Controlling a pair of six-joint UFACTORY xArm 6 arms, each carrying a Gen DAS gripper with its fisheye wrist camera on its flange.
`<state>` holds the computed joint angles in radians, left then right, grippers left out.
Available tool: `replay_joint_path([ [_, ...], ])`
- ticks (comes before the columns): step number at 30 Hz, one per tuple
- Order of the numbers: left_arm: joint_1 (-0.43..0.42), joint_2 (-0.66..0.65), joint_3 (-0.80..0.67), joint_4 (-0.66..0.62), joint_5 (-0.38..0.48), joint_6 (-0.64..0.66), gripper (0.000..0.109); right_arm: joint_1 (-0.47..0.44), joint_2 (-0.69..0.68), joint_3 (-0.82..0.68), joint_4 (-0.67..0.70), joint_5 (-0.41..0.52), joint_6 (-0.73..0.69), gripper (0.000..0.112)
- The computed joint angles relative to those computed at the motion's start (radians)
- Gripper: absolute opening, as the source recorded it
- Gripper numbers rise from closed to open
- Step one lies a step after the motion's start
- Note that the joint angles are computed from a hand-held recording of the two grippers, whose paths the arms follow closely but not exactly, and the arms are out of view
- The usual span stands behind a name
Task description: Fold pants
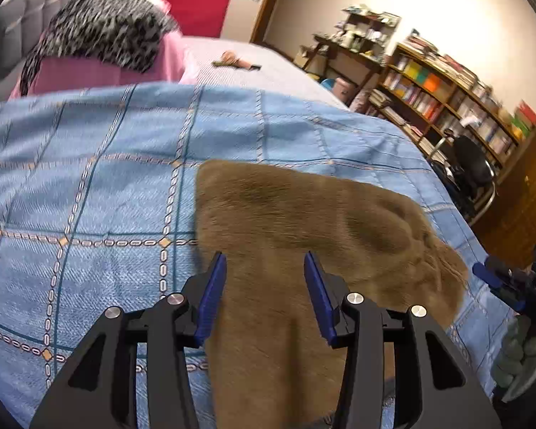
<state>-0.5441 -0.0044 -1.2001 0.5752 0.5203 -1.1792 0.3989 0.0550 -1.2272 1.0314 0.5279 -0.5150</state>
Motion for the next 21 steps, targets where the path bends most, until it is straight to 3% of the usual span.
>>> replay_joint_path([
  [5,-0.050,0.036,-0.050,0.000,-0.036,0.040,0.047,0.046,-0.104,0.140,-0.038,0.023,-0.002,0.049],
  [9,-0.094,0.119,-0.128,-0.049,-0.056,0.119,0.048,0.071,-0.058,0.142,-0.094,0.011,0.045,0.047],
  [13,-0.133,0.215,-0.196,-0.157,-0.066,0.215,0.048,0.046,0.034,0.098,-0.175,0.013,0.179,0.045],
  [15,-0.142,0.245,-0.206,-0.207,-0.059,0.242,0.048,0.036,0.030,0.098,-0.143,0.027,0.184,0.044],
  [21,-0.153,0.250,-0.188,-0.145,-0.063,0.195,0.053,0.054,-0.052,0.116,-0.084,-0.036,0.147,0.045],
])
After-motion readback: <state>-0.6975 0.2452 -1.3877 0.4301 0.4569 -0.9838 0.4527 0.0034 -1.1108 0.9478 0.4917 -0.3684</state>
